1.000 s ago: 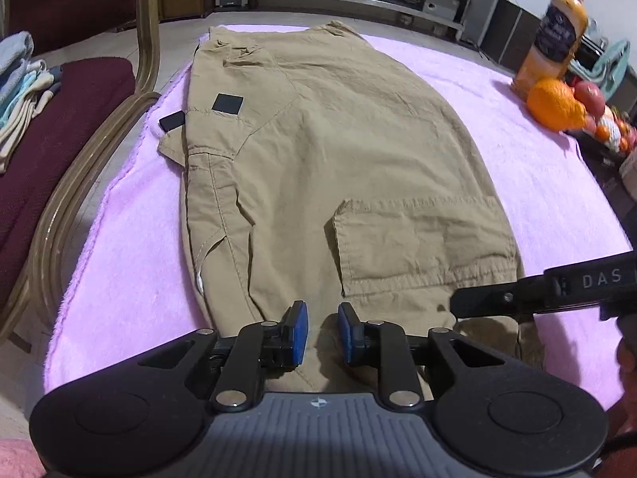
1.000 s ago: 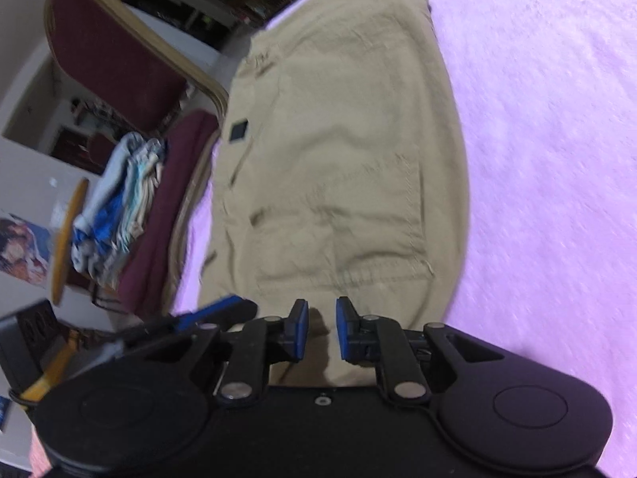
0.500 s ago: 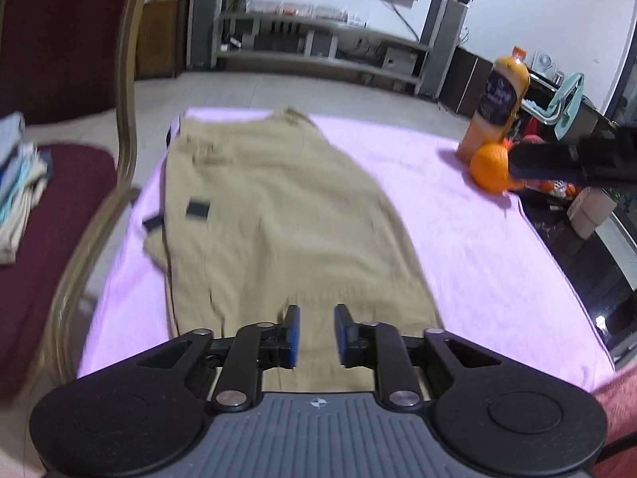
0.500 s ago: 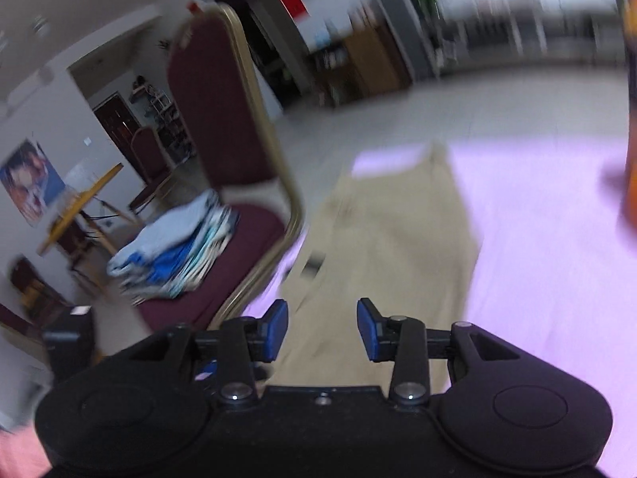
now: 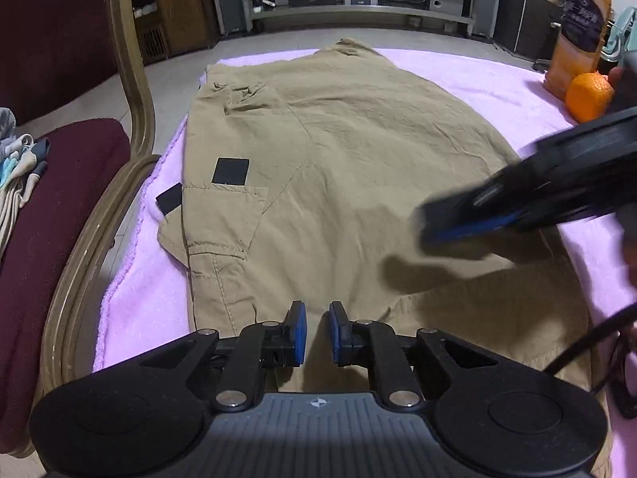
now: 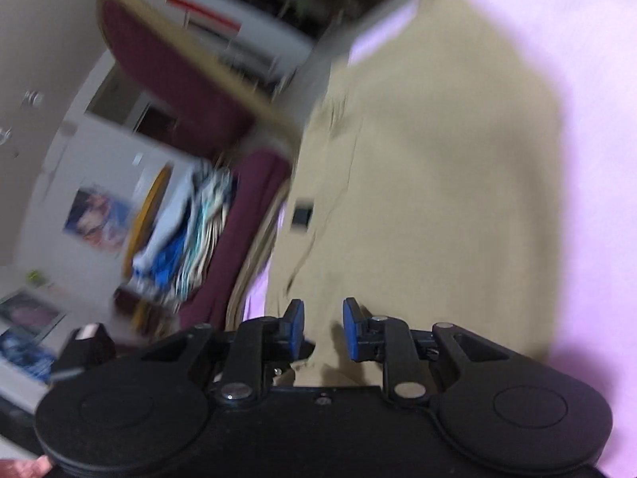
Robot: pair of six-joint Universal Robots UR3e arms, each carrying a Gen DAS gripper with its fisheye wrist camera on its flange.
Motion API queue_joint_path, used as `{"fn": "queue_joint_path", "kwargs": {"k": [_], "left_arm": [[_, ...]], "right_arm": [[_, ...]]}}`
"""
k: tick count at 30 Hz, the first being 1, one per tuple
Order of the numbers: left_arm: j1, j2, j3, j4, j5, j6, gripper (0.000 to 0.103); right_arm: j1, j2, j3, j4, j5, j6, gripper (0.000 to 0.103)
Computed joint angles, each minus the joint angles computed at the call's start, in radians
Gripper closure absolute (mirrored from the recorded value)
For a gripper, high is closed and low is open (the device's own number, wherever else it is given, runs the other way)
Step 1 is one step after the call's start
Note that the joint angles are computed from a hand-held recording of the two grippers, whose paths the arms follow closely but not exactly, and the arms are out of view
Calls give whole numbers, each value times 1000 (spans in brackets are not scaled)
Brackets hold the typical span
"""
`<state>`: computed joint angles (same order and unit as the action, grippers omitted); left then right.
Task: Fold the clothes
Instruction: 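Smooth the folded pants flat on the towel with both open grippers, then move both open grippers to the cuffed hem end of the folded pants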
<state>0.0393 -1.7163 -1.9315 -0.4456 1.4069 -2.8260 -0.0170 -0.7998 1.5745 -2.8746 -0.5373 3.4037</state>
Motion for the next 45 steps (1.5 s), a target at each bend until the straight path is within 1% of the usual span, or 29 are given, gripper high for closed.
{"fn": "queue_joint_path", "kwargs": {"k": [1, 2, 3, 5, 7, 9, 10, 13, 14, 16, 18, 19, 21, 23, 24, 25, 27, 28, 29, 30, 33, 34, 35, 36, 37, 39, 41, 43, 45], "left_arm": [[5, 0, 7, -15, -9, -4, 90], [11, 0, 15, -30, -18, -8, 90], [15, -11, 27, -40, -27, -14, 90], [21, -15, 39, -58, -36, -15, 90], [20, -21, 39, -51, -39, -8, 90], [26, -22, 37, -52, -50, 4, 90], [29, -21, 36, -54, -53, 10, 90], [37, -17, 34, -61, -59, 25, 90], [44, -10, 29, -63, -71, 32, 90], [61, 6, 18, -68, -100, 50, 92], [113, 42, -12, -39, -208, 51, 90], [117, 39, -19, 35, -217, 28, 87], [111, 10, -17, 201, -203, -27, 80], [64, -96, 83, 252, -68, -109, 80], [40, -153, 145, 258, 5, -147, 84], [28, -206, 207, 234, 61, -186, 92], [28, -282, 294, 158, 105, -245, 91], [32, -298, 305, 144, 117, -262, 88], [35, -309, 308, 136, 126, -276, 81], [39, -321, 312, 128, 135, -290, 77], [58, -290, 308, 84, 116, -323, 78], [67, -270, 291, 82, 106, -339, 82], [74, -235, 256, 96, 97, -335, 86], [80, -195, 219, 112, 87, -326, 89], [86, -155, 183, 126, 77, -317, 89], [104, -56, 103, 151, 40, -286, 88], [153, 92, -12, 168, -57, -235, 88], [245, 245, -115, 129, -218, -182, 86], [371, 415, -214, -2, -389, -96, 77]], "right_arm": [[13, 60, -82, 75, 27, -34, 92], [22, 115, -161, 132, 45, -59, 99], [25, 163, -229, 139, 45, -53, 103], [14, 245, -339, 20, -10, 64, 103], [1, 334, -474, -112, -118, 217, 103], [-16, 399, -587, -192, -233, 326, 103], [-20, 404, -603, -219, -307, 363, 103], [-18, 353, -534, -270, -552, 426, 102], [-24, 329, -487, -302, -594, 443, 102], [-58, 254, -319, -424, -563, 475, 90], [-91, 168, -160, -506, -498, 443, 87], [-111, 125, -87, -533, -449, 411, 87], [-154, 54, 31, -560, -324, 345, 86], [-167, 17, 88, -534, -220, 288, 86], [-157, 13, 90, -506, -197, 266, 86], [-145, 7, 93, -474, -191, 240, 86], [-133, 14, 99, -423, -163, 217, 86], [-127, 15, 108, -404, -169, 210, 89], [-120, 9, 123, -394, -203, 203, 97], [-121, 2, 150, -418, -233, 224, 103], [-164, -55, 295, -608, -318, 381, 103], [-174, -117, 359, -626, -367, 393, 95], [-171, -206, 421, -598, -444, 371, 90], [-177, -296, 480, -565, -486, 334, 88], [-203, -386, 549, -546, -474, 313, 88], [-270, -585, 676, -488, -414, 313, 88], [-319, -769, 756, -427, -348, 343, 84], [-334, -938, 787, -337, -303, 358, 77], [-324, -1111, 812, -226, -274, 351, 72]]}}
